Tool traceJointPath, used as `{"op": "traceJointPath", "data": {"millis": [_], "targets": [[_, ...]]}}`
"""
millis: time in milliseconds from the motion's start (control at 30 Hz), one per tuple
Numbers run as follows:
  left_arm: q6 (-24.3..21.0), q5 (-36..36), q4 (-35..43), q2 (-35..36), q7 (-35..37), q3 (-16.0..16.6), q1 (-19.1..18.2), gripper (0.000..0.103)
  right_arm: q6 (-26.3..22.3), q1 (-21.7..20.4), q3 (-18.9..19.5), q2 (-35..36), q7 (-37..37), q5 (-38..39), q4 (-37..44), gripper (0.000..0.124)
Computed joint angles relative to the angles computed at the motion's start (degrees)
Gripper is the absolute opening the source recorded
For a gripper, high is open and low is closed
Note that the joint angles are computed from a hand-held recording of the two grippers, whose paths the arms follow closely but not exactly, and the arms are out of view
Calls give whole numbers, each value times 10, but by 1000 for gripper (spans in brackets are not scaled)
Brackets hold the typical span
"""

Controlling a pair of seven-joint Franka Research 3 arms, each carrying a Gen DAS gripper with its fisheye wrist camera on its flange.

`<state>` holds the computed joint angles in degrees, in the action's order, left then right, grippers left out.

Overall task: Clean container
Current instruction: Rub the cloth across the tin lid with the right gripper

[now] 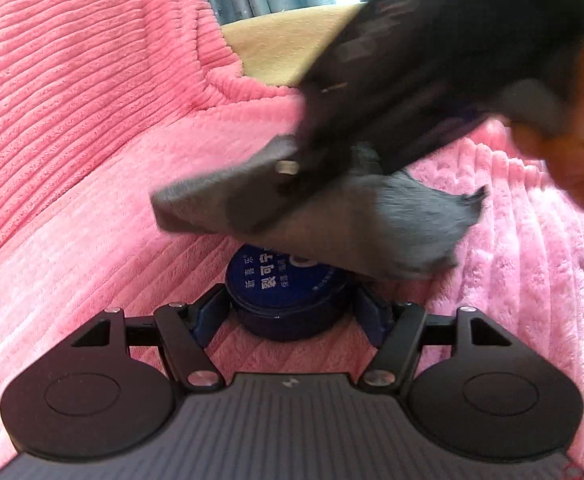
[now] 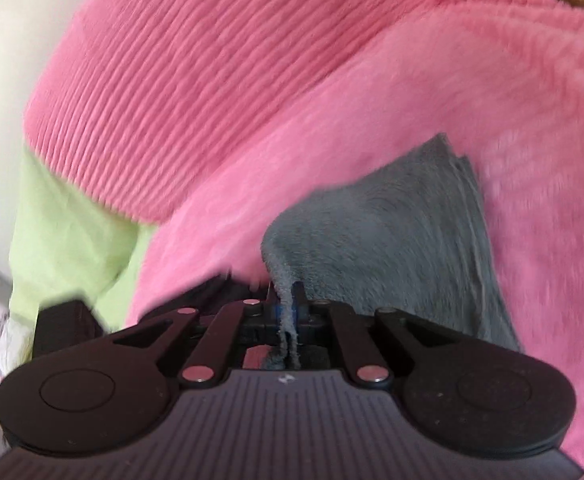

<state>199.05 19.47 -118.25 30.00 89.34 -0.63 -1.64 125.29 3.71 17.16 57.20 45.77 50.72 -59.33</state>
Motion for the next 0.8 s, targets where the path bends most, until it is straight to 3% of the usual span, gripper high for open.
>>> {"op": "traceJointPath", "data": {"millis": [100, 167, 267, 500, 700, 800], "targets": [[1, 8, -1, -1, -9, 5, -4, 68, -25, 7, -10, 18, 13, -24, 28, 3], [-27, 8, 45, 20, -7, -19, 19, 68, -41, 12, -9, 42, 22, -34, 65, 2], [-31, 17, 49, 22, -14, -26, 27, 69, -43, 18, -4, 72, 33, -39, 106, 0], [-32, 19, 40, 16, -28, -21, 20, 68, 47, 27, 14, 65, 11, -15, 71, 0], [-35, 26, 42, 16, -36, -30, 29, 68, 106, 62, 4, 113, 51, -41, 153, 0], [-35, 32, 45, 19, -38, -34, 35, 68, 102, 74, -2, 151, 102, -72, 220, 0]]}}
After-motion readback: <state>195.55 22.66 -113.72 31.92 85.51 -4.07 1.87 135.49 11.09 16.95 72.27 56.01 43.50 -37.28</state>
